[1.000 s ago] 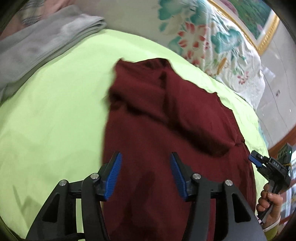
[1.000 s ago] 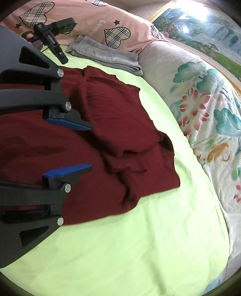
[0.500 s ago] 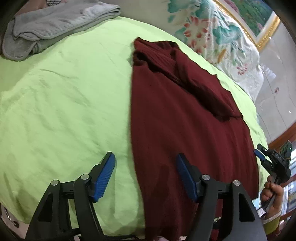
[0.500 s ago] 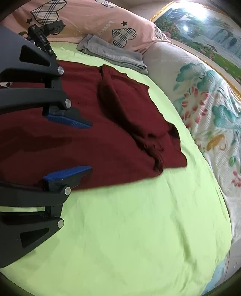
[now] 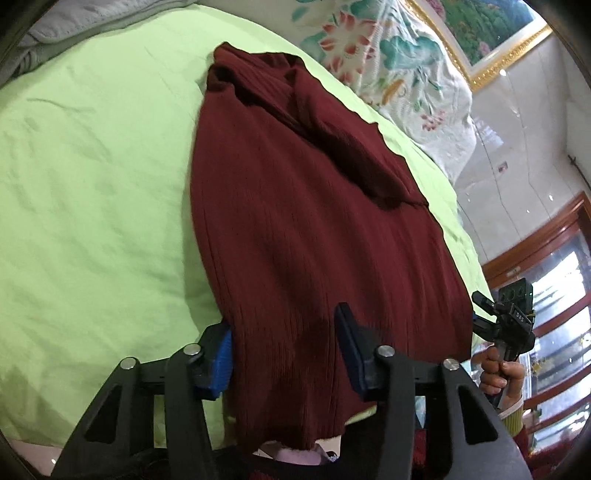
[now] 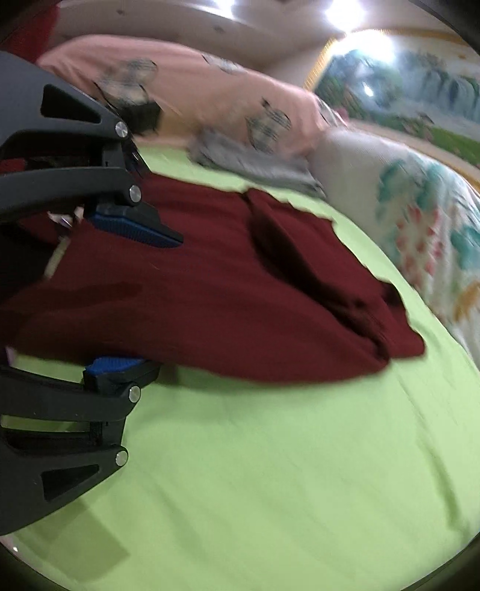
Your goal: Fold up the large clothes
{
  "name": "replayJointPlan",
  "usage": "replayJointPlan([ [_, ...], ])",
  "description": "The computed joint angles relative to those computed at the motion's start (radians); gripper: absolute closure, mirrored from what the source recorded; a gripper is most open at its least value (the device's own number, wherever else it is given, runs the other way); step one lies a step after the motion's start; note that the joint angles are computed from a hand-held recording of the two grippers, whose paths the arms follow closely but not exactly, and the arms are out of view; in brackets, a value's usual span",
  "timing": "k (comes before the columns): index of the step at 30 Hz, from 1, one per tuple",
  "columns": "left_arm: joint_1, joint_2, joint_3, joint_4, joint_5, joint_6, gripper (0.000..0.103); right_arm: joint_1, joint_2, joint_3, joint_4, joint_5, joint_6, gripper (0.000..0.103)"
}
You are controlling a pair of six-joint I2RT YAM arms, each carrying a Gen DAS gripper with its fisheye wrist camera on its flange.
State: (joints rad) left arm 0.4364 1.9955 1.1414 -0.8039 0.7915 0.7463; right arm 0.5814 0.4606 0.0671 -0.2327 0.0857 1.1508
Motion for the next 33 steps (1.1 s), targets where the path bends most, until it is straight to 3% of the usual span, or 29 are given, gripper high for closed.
replayJointPlan([
  [6, 0.001, 0.036, 0.028, -0.075, 0.019, 0.083, 0.057, 0.114, 0.01, -0.039, 0.081, 0.053, 0.038, 0.052],
  [8, -0.009, 0.048, 0.044, -0.087, 0.02, 0.089, 0.06, 0.075, 0.07, -0.045, 0.126, 0.024, 0.037, 0.07],
  [10, -0.016, 0.054, 0.058, -0.09, 0.008, 0.087, 0.078, 0.063, 0.086, -0.041, 0.112, 0.001, 0.028, 0.083],
  [12, -0.012, 0.061, 0.062, -0.082, -0.004, 0.086, 0.097, 0.062, 0.013, -0.039, 0.014, -0.015, 0.016, 0.095],
  [13, -0.008, 0.056, 0.049, -0.062, -0.006, 0.076, 0.098, 0.08, -0.012, -0.041, -0.021, -0.007, 0.022, 0.097],
  [17, 0.009, 0.018, -0.001, 0.015, 0.016, 0.034, 0.099, 0.143, -0.055, -0.032, -0.063, 0.06, 0.054, 0.098],
  [22, 0.011, -0.027, 0.03, 0.0, 0.067, 0.013, 0.1, 0.106, -0.052, -0.009, 0.019, 0.051, -0.012, 0.098],
  [27, 0.003, -0.055, 0.128, -0.01, 0.173, -0.092, 0.1, -0.059, -0.01, 0.055, 0.089, -0.066, -0.134, 0.098],
  [33, -0.104, -0.053, 0.266, 0.177, 0.178, -0.375, 0.1, -0.38, 0.256, 0.19, 0.264, -0.314, -0.334, 0.098],
])
